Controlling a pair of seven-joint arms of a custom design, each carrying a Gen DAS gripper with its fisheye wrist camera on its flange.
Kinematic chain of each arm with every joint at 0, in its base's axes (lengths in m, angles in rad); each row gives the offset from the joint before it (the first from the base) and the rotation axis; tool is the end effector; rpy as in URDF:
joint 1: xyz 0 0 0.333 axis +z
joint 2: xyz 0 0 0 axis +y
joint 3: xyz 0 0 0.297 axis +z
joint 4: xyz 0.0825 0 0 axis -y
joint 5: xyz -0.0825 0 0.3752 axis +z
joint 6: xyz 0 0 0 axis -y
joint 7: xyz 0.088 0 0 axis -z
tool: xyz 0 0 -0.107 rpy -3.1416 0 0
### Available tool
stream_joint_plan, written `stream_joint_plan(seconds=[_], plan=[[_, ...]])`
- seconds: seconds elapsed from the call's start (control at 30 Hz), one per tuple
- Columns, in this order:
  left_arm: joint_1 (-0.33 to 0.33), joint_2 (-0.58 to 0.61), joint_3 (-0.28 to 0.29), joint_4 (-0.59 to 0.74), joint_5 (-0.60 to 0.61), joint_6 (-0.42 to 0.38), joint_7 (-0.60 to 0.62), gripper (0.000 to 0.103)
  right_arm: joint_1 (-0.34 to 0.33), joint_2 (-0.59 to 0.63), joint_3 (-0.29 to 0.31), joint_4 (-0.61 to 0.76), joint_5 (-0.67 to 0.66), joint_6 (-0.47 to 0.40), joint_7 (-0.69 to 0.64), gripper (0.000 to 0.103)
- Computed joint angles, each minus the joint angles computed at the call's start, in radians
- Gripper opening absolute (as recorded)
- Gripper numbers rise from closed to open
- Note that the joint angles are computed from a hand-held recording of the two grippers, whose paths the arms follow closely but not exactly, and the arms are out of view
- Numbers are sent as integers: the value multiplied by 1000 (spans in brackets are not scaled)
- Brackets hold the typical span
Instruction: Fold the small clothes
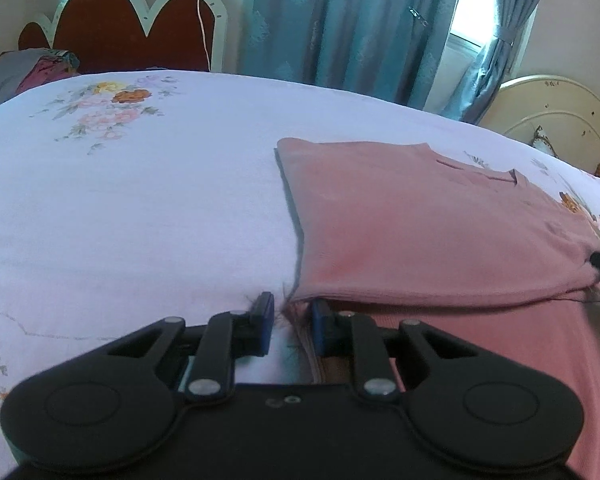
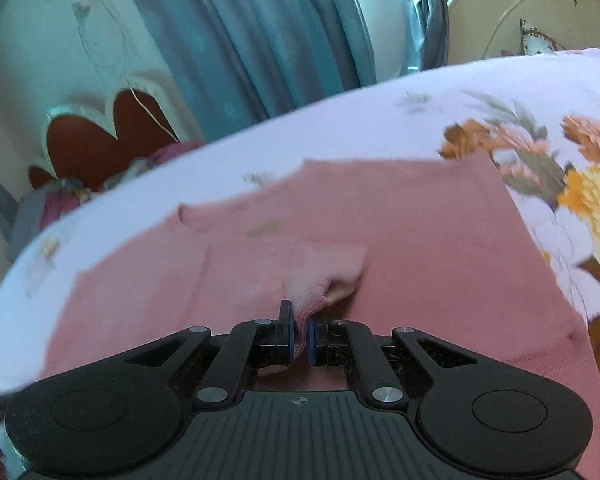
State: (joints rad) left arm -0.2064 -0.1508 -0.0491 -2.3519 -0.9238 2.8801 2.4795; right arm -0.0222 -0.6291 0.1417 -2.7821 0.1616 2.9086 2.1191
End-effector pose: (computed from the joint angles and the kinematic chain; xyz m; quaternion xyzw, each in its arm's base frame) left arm 0.5058 -0.0853 0.4384 -0.5298 0.7535 -0.3557 0.1583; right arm 0.3865 0.0371 0.4646 -0.4480 0.8148 -0.1582 0.3322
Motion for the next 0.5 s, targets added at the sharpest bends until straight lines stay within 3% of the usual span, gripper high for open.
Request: stream_joint_plan(seconds=[0.2,0.37,0.5], plan=[[10,16,-5,16,24,-5,-14,19,-9,-19,19,-27,-4,20,20,5],[16,21,-12,19,38,-1,-33,20,18,6,-12,-12,6,-7,0,5],[14,20,-12,19,47,-1,-45,27,40,-1,-39,-8,22,-27,-30,6]])
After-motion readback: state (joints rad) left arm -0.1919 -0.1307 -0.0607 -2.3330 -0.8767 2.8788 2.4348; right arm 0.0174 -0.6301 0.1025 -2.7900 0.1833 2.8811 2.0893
